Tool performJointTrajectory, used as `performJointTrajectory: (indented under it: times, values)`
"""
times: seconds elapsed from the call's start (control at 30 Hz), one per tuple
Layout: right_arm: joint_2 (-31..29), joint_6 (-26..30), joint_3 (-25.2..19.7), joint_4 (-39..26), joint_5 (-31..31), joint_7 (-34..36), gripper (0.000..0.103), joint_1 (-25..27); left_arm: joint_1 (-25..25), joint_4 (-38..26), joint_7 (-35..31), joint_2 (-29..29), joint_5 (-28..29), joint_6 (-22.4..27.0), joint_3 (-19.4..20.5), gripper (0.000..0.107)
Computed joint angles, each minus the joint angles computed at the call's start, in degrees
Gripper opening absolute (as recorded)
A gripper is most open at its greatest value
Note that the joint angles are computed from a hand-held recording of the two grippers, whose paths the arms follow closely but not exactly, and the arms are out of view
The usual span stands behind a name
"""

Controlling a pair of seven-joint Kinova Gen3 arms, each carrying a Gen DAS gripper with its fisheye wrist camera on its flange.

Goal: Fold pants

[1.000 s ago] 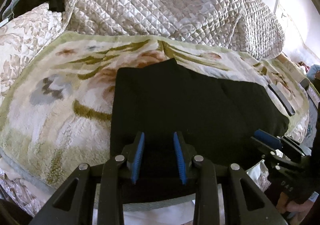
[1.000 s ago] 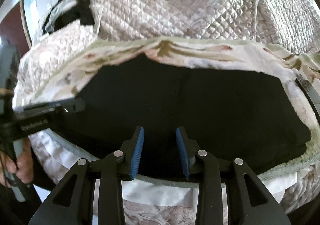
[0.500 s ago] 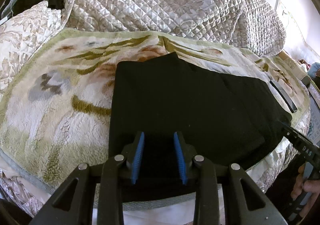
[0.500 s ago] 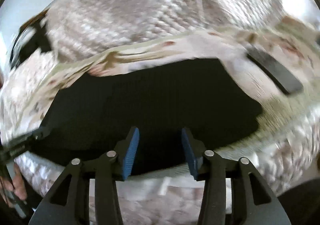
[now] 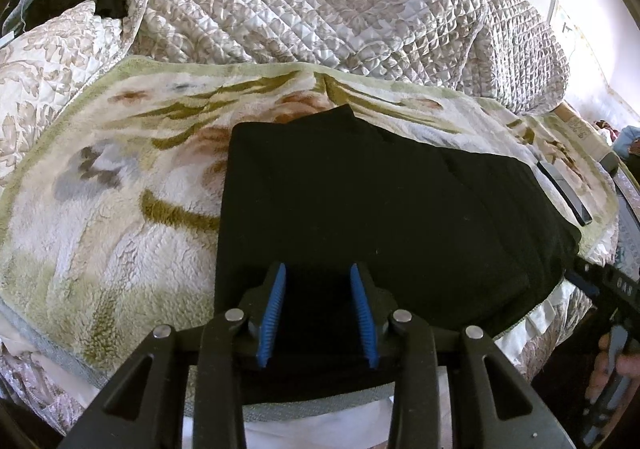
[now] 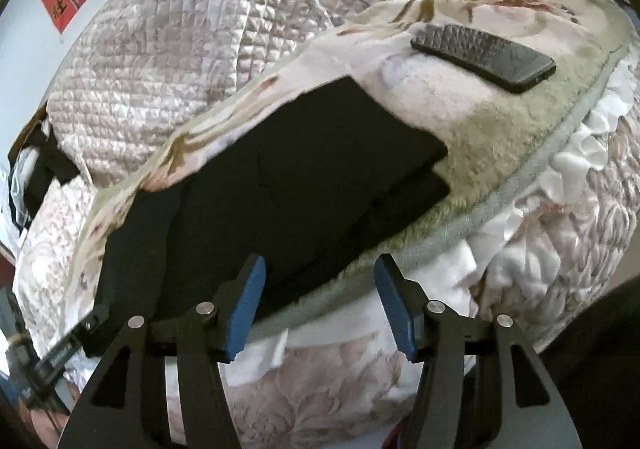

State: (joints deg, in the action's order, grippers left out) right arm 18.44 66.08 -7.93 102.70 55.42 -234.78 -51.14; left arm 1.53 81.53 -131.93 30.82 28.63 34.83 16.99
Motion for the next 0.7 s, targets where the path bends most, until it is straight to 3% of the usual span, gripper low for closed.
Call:
performJointTrajectory:
  times: [0.13,0.33,0.43,0.5,0.63,0.7]
  values:
    - [-1.16,-2.26,1.07,2.25,1.62,-3.57,0.059,1.47,-0.10,0.15,-0.19,0.02,0.24,-0.10,0.08,0.036]
    - [-1.34,-0.24,0.48,2.56,4.83,-6.52,0.059,2.24,-0.11,0.05,-0.23,0.07,0.29,-0.02,0.04,0.036]
    - [-1.89,-4.39,0.73,3.67,3.34,-6.63,0.059,5.16,-0.11,-0.04,-0.32,0.11,0.22,0.04,0.03,0.037]
    - [-1.98,-4.97,0.95,3.88,3.81,-5.78,0.054,5.88,-0.06,-0.07,-0.23,0.11,0.20,0.07,-0.02,0.037]
    - [-2.32,-7.62,1.39,4.00,2.96,-1.66,0.029,8.25,0.30,0.10,-0.18,-0.10,-0.25,-0.23,-0.26,0.038]
    - [-2.62,-8.47,1.55,4.35,2.99,-0.84,0.027,8.78,0.56,-0.03,0.12,-0.14,-0.59,-0.23,-0.45,0.038]
